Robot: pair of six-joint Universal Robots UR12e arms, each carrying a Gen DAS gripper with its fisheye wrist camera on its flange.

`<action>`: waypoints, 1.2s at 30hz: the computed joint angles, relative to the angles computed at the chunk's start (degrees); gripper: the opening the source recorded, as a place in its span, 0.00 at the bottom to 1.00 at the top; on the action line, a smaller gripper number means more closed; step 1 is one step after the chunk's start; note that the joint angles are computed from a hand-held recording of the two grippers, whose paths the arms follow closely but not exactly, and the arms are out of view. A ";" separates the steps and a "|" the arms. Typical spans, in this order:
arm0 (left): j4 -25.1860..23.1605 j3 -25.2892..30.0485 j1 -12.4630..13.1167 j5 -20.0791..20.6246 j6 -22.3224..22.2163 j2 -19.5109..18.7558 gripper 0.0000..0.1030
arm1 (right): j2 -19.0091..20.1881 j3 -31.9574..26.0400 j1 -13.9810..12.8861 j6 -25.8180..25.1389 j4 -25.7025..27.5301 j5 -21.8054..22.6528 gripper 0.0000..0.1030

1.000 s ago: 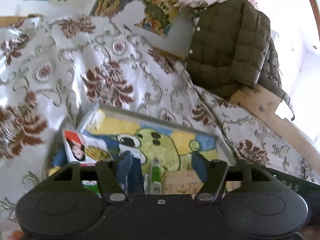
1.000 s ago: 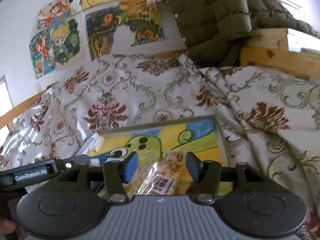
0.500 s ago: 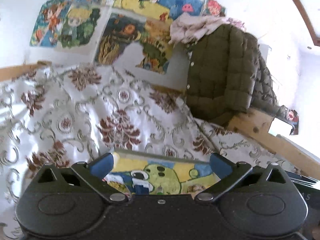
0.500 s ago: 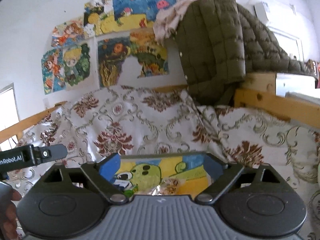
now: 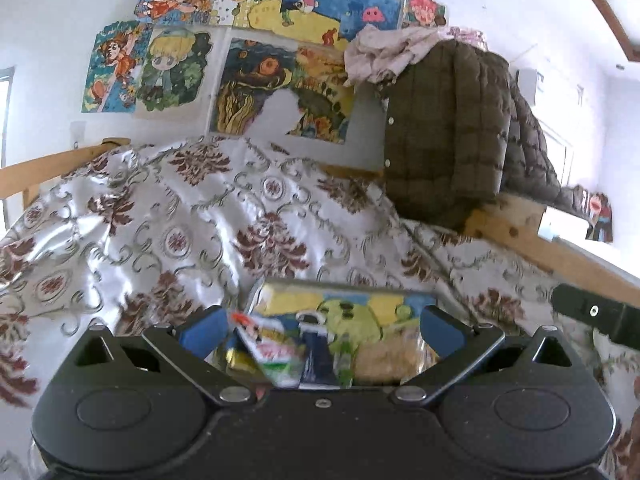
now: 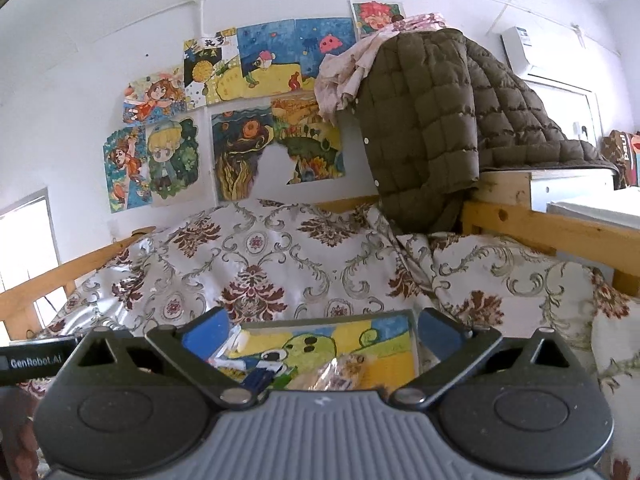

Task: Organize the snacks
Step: 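Withdraw both tools from the tray back over the bedspread, then move the left tool to the orange candy bag while the right tool approaches the orange ball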

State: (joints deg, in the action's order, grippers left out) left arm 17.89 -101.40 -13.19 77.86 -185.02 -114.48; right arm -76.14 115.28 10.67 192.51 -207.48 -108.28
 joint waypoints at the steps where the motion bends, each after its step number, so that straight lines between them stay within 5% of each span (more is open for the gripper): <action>1: 0.04 -0.73 0.02 0.18 0.39 0.40 0.99 | -0.33 0.58 0.26 0.48 -0.02 -0.16 1.00; 22: -5.25 -13.91 1.78 2.90 2.62 9.43 0.99 | -5.33 8.19 5.91 3.93 5.97 -2.77 1.00; 30: -10.20 -16.77 3.29 2.47 -1.45 12.27 0.99 | -6.48 9.34 8.14 5.25 11.35 -2.68 1.00; 36: -10.84 -18.33 2.67 5.25 -0.33 13.55 0.99 | -6.62 9.32 9.62 4.92 14.29 -2.60 1.00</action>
